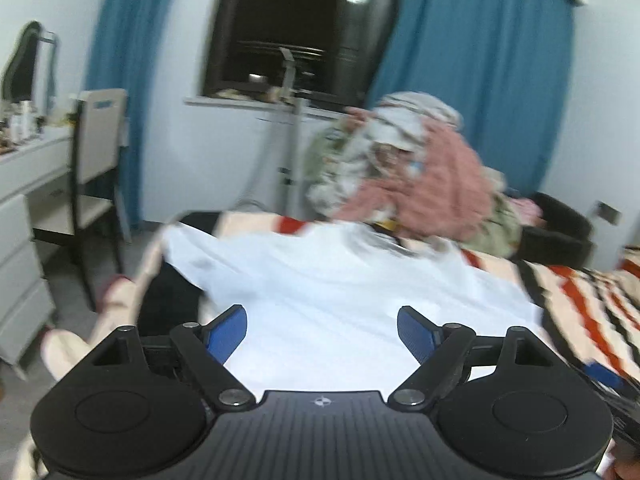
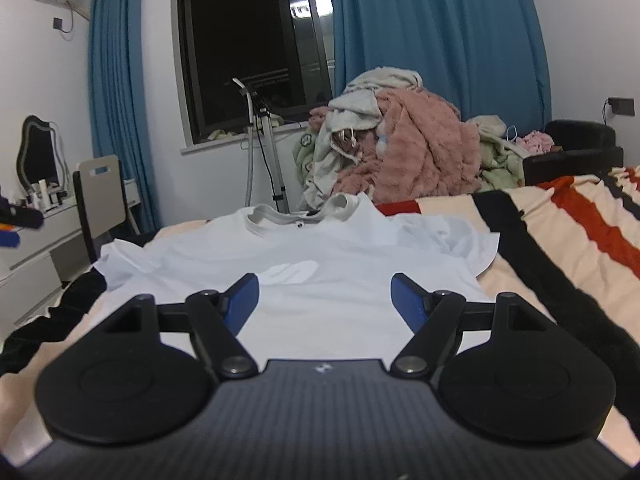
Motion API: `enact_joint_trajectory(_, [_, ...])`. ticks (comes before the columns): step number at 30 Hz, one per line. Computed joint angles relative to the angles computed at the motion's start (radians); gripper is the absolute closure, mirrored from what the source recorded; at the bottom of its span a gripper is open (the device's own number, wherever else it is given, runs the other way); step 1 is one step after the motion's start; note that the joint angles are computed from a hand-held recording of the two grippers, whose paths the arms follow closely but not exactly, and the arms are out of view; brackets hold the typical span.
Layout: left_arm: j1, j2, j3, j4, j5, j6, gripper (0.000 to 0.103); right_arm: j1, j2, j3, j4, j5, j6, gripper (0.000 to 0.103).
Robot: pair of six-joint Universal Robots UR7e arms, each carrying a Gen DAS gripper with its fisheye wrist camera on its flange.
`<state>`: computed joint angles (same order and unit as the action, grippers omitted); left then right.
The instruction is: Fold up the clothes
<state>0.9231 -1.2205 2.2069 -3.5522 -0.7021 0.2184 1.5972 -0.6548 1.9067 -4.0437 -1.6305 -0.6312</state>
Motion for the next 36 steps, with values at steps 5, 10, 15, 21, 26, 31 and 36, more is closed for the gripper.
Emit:
enact_joint_trajectory(5, [-0.016, -0.055, 0.096, 0.224, -0.006, -0.25, 0.015, 0.002, -0.02, 0.032, -0.047, -0.009, -0.012, 0.029])
enact_joint_trajectory(10, [0.047, -0.18, 0.083, 0.694, -0.046, -0.643, 0.018, -0.005, -0.037, 0.032, -0.033, -0.018, 0.039, 0.029])
enact_joint_trajectory(15, [0.116, -0.255, 0.038, 1.055, -0.105, -0.918, 0.023, -0.013, -0.04, 0.022, -0.006, -0.026, 0.068, 0.029])
enact_joint_trajectory(21, [0.117, -0.271, 0.014, 1.223, -0.102, -1.037, 0.031, -0.016, -0.045, 0.019, 0.022, -0.035, 0.097, 0.029])
enact_joint_trajectory(26, [0.099, -0.264, -0.016, 1.355, -0.119, -1.054, 0.092, -0.019, -0.051, 0.025, 0.036, -0.039, 0.099, 0.029])
enact_joint_trajectory(31, [0.053, -0.311, -0.03, 1.492, -0.106, -1.091, 0.101, -0.017, -0.055, 0.031, 0.054, -0.054, 0.103, 0.029])
enact_joint_trajectory(36, [0.004, -0.33, -0.027, 1.547, -0.07, -1.099, 0.096, -0.016, -0.05, 0.023, 0.065, -0.054, 0.095, 0.029])
